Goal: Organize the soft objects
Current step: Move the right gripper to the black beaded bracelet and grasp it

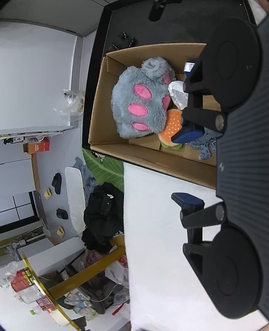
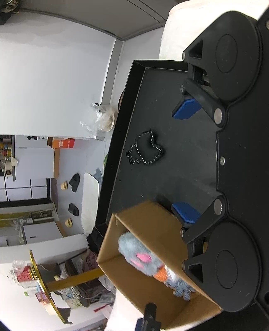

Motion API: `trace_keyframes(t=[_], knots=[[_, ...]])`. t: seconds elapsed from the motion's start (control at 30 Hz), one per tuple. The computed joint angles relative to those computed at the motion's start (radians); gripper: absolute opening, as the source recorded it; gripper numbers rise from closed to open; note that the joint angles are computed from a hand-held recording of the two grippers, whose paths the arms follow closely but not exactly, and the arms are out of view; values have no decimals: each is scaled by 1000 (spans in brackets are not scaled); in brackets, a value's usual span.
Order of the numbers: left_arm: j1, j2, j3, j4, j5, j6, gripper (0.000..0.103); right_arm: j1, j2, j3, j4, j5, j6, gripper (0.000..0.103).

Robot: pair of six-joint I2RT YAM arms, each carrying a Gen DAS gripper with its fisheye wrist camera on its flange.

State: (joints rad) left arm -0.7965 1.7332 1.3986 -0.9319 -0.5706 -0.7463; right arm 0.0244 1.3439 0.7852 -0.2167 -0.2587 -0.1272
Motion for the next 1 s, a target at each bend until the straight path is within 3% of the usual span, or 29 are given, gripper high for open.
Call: trace_keyframes(t=[0.5,1.0], knots=[[-7,132,126,-71,-57,-7,54,12,255,58,246,17,-18,87],[-9,201,197,-117,-60,-32,54,4,402,120,301,25,-7,86]])
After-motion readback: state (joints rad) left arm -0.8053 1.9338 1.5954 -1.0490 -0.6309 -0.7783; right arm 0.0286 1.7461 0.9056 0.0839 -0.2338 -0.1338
